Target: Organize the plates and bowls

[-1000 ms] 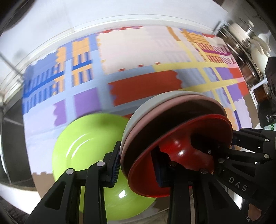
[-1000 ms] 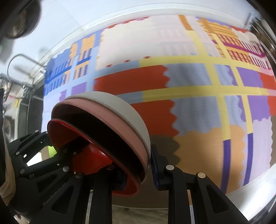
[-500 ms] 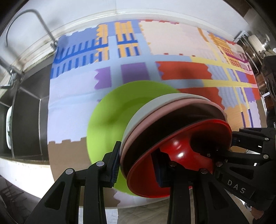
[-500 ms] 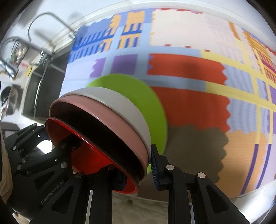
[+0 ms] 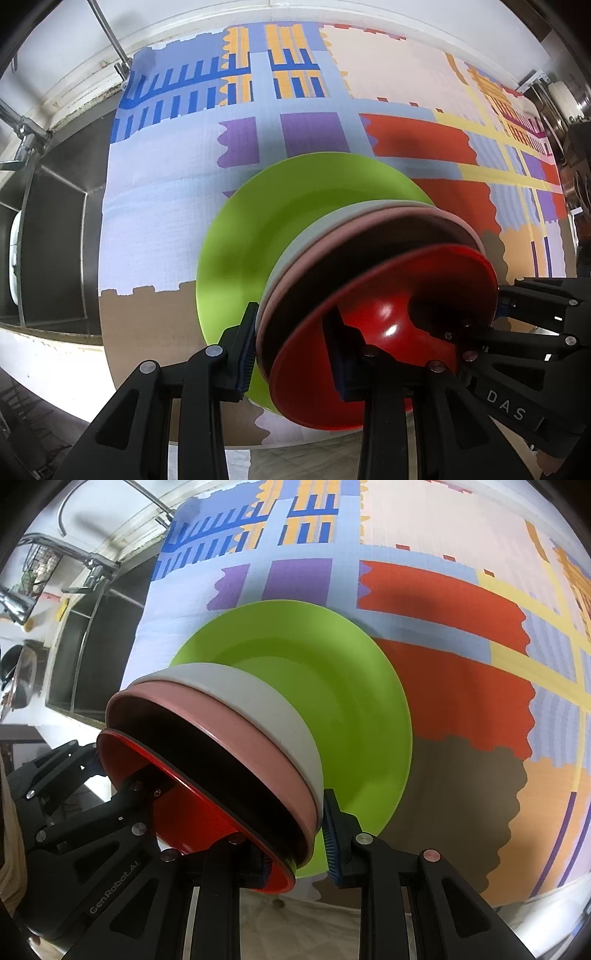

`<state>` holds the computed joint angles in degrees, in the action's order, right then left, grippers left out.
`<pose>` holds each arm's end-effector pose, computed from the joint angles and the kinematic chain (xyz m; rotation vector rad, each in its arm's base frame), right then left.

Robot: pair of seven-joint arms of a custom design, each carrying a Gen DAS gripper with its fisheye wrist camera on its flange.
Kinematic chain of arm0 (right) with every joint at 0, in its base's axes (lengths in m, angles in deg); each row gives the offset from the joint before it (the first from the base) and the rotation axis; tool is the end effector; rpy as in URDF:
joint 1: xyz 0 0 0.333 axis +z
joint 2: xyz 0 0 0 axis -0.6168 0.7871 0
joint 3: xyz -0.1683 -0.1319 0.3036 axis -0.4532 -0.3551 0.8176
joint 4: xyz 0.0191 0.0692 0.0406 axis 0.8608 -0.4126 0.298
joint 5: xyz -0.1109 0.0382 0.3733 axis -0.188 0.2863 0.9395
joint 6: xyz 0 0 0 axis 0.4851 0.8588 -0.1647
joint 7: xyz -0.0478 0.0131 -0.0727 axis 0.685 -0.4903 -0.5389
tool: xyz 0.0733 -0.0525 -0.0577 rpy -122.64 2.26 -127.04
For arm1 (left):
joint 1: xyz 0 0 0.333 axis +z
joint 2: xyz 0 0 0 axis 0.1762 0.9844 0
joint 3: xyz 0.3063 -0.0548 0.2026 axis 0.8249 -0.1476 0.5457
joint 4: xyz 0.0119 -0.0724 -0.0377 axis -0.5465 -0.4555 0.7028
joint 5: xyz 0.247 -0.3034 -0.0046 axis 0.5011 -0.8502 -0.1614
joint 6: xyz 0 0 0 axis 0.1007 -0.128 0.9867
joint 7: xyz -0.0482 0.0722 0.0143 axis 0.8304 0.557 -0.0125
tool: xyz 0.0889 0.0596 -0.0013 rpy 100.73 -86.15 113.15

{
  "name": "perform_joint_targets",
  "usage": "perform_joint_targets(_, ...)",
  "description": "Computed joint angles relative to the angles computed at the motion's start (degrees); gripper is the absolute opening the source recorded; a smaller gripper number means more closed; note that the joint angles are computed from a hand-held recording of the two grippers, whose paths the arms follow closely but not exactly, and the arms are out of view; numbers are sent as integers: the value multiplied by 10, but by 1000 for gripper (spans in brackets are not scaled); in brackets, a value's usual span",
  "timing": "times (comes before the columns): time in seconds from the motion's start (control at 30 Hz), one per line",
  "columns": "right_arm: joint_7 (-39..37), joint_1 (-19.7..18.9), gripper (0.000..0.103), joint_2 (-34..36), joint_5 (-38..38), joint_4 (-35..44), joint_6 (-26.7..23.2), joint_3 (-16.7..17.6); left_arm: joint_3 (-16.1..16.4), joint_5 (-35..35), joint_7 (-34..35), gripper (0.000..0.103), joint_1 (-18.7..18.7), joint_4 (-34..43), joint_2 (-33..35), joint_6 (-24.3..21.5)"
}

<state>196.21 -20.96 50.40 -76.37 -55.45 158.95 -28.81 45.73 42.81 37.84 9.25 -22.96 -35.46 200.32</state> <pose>0.6242 0.2292 0.5103 -1.7556 2.3489 0.2242 0.6875 -0.1285 0.5180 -1.4454 2.7667 -0.2536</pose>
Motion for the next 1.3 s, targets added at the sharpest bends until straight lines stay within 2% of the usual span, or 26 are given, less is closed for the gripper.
perform_joint_targets(0.43, -6, -2, 25, 6, -7, 2, 22, -4, -2, -3, -14, 33, 1, 13, 17, 19)
perform_joint_targets(0.77, 24, 9, 25, 8, -49, 0, 54, -10, -5, -13, -11, 35, 8, 10, 24, 30)
perform_joint_targets(0.9, 41, 14, 25, 4, -64, -8, 71, -12, -4, -14, -3, 39, 12, -20, 5, 74)
perform_joint_targets(1.03, 83, 23, 25, -15, -92, -37, 114, -16, -4, -20, 18, 45, 19, -72, -30, 152)
perform_joint_targets(1.13, 133, 36, 25, -32, -141, -58, 144, -22, -8, -52, 44, 52, 32, -96, -51, 185)
perform_joint_targets(1.2, 177, 44, 26, -50, -183, -78, 164, -24, -7, -71, 58, 57, 36, -121, -71, 222)
perform_joint_targets(1.3, 253, 55, 35, -78, -264, -104, 184, -23, -8, -109, 90, 64, 41, -172, -110, 289)
